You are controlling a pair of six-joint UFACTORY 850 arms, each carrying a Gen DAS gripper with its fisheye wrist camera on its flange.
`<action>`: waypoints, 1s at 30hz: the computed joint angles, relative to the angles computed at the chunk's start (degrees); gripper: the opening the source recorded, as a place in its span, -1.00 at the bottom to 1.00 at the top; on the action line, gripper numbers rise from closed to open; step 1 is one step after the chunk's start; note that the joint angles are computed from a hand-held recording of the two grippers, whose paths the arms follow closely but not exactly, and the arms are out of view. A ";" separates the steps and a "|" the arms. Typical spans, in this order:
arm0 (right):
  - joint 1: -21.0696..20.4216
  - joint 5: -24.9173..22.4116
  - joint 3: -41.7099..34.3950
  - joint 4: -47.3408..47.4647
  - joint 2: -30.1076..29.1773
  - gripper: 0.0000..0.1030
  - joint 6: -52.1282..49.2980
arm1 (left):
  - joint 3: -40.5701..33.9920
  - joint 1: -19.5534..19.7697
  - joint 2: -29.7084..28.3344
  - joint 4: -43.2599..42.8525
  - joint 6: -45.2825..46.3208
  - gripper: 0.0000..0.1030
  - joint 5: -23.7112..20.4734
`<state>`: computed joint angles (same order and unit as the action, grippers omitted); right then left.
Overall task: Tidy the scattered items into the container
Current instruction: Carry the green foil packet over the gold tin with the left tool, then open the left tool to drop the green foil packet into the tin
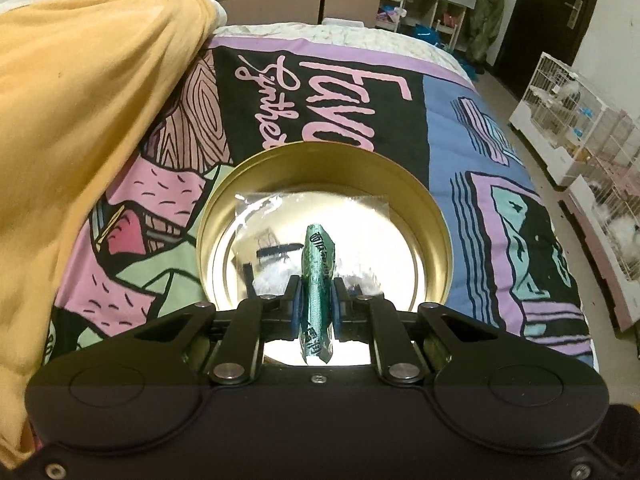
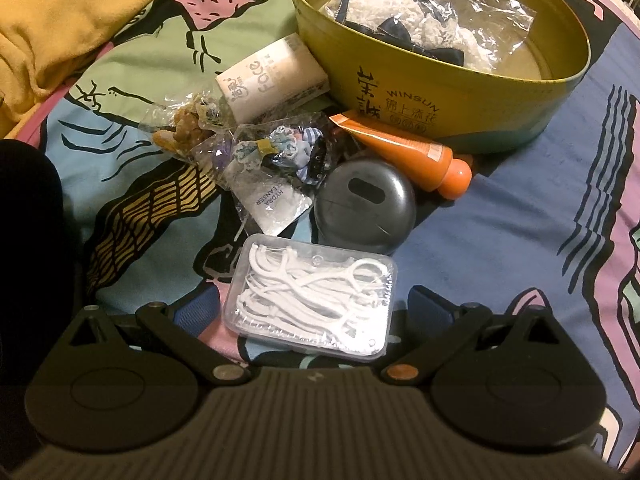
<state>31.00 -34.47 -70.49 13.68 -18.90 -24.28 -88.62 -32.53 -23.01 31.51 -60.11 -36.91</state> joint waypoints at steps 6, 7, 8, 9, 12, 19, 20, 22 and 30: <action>0.01 0.18 0.06 0.01 0.02 1.00 0.09 | -5.87 0.40 -4.62 0.43 0.95 -0.75 -2.96; -0.01 0.18 0.08 0.18 0.02 1.00 -0.03 | -6.84 0.48 -5.31 0.38 1.06 -0.73 -3.36; 0.00 0.22 0.07 0.28 -0.01 1.00 -0.12 | -7.55 0.52 -5.86 0.85 0.64 -0.70 -3.71; 0.00 0.22 0.07 0.28 -0.01 1.00 -0.12 | -8.25 0.56 -6.46 1.83 -0.14 -0.57 -4.23; -0.04 0.21 0.06 0.26 -0.02 1.00 -0.04 | -9.71 0.43 -7.88 5.97 -3.57 0.37 -6.31; 0.02 -0.32 -0.20 -0.43 -0.28 1.00 0.86 | -2.36 2.08 -3.24 6.50 -10.39 0.89 -1.90; 0.12 -0.56 -0.38 -0.88 -0.44 1.00 1.33 | -0.95 2.49 -2.37 5.49 -10.40 0.89 -0.92; 0.20 -0.93 -0.55 -1.20 -0.62 1.00 1.86 | 2.03 3.17 -0.70 4.14 -10.58 0.89 0.92; -0.05 -1.10 -0.56 -1.03 -0.48 0.97 1.92 | 12.08 3.91 3.84 1.54 -12.49 0.89 5.14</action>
<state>30.95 -35.57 -71.05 12.65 -19.37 -22.36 -76.55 -28.63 -19.17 33.05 -72.60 -31.77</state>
